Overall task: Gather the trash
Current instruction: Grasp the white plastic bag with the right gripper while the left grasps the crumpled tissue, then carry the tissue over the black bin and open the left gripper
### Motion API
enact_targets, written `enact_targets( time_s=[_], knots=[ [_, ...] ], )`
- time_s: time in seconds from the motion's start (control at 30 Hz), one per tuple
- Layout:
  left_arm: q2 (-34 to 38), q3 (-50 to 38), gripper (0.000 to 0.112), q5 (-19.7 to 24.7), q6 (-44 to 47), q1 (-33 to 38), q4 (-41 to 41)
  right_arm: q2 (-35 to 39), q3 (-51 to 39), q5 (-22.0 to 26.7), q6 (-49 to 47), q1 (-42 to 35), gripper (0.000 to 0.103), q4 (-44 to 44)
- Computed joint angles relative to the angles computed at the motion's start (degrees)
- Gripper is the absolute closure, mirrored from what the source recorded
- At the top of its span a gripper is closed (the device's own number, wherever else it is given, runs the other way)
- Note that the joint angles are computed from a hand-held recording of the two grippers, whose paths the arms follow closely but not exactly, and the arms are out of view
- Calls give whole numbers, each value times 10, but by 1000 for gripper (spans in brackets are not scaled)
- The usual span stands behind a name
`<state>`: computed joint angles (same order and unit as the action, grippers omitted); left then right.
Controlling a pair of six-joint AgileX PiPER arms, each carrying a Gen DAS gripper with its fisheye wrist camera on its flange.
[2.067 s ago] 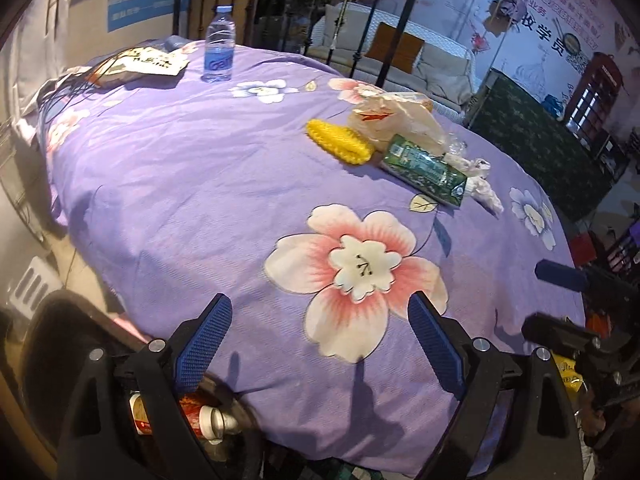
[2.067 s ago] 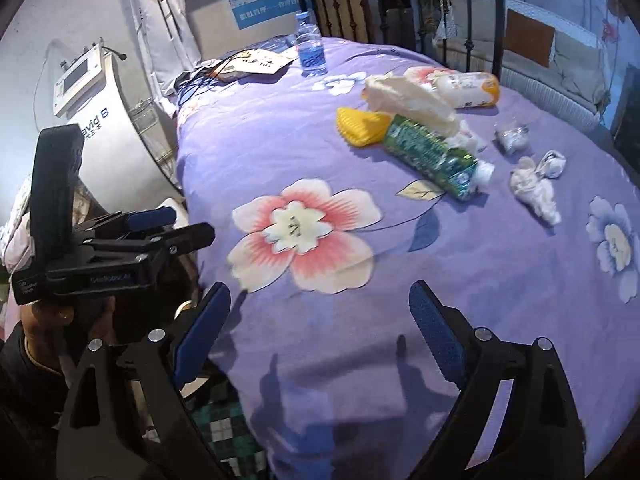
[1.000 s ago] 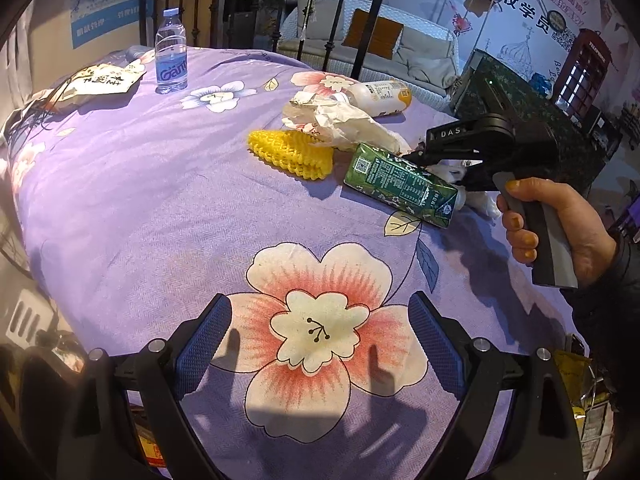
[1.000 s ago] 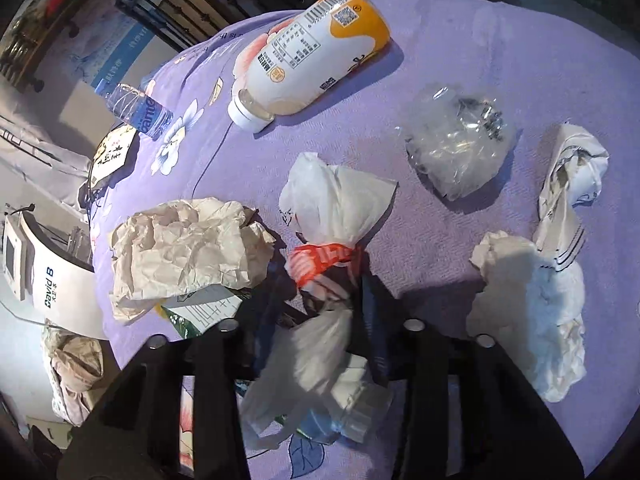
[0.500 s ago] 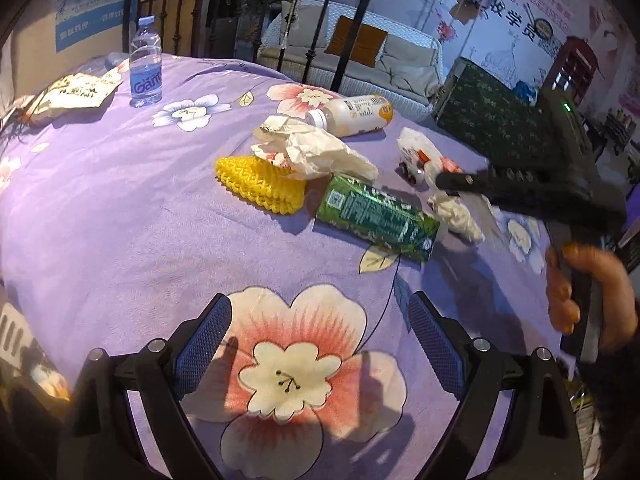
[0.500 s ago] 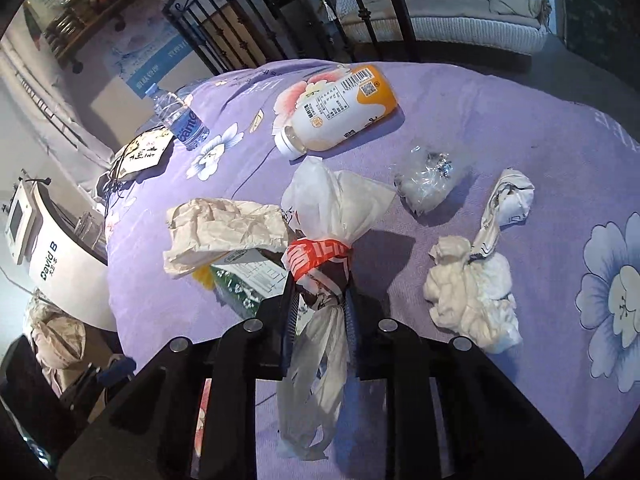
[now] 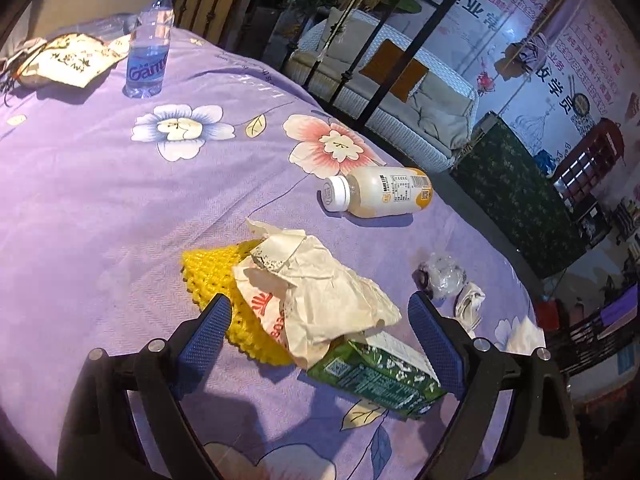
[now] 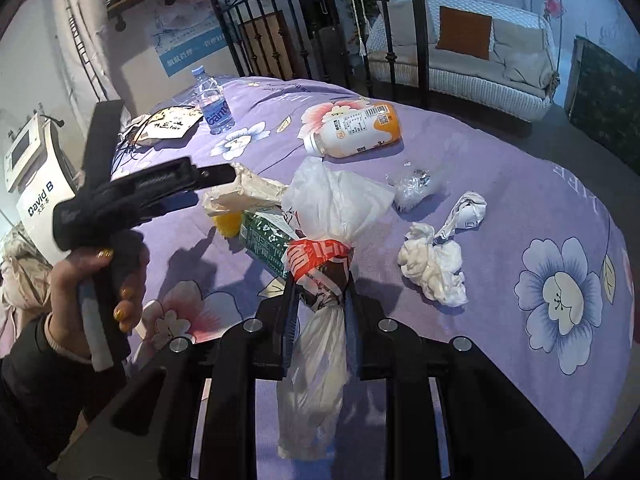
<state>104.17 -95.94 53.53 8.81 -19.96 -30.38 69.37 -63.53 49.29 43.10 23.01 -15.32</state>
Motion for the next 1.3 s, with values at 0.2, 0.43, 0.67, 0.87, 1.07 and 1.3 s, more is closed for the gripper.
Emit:
enact_targets(
  time_s=[0.2,0.43,0.67,0.87,1.07,1.3],
  knots=[
    [41,-37,58,39,-34,2,-13,-11,16,1,30,30,81,-22],
    [-29,43,88,-1,40,11,-48,-17,19,10,76,64,81,-75],
    [-117,121,92,-26,105,35,-90,-15,16,16,117,110,81,-114],
    [-219,190,92,-11,170,83,-131,-17,4,40,168,167,81,-142],
    [-304,249,92,43,235,178,-162,-8,-28,98,268,289,81,-202],
    [-369,301,92,104,322,304,-173,49,-56,139,435,446,81,-302]
  ],
)
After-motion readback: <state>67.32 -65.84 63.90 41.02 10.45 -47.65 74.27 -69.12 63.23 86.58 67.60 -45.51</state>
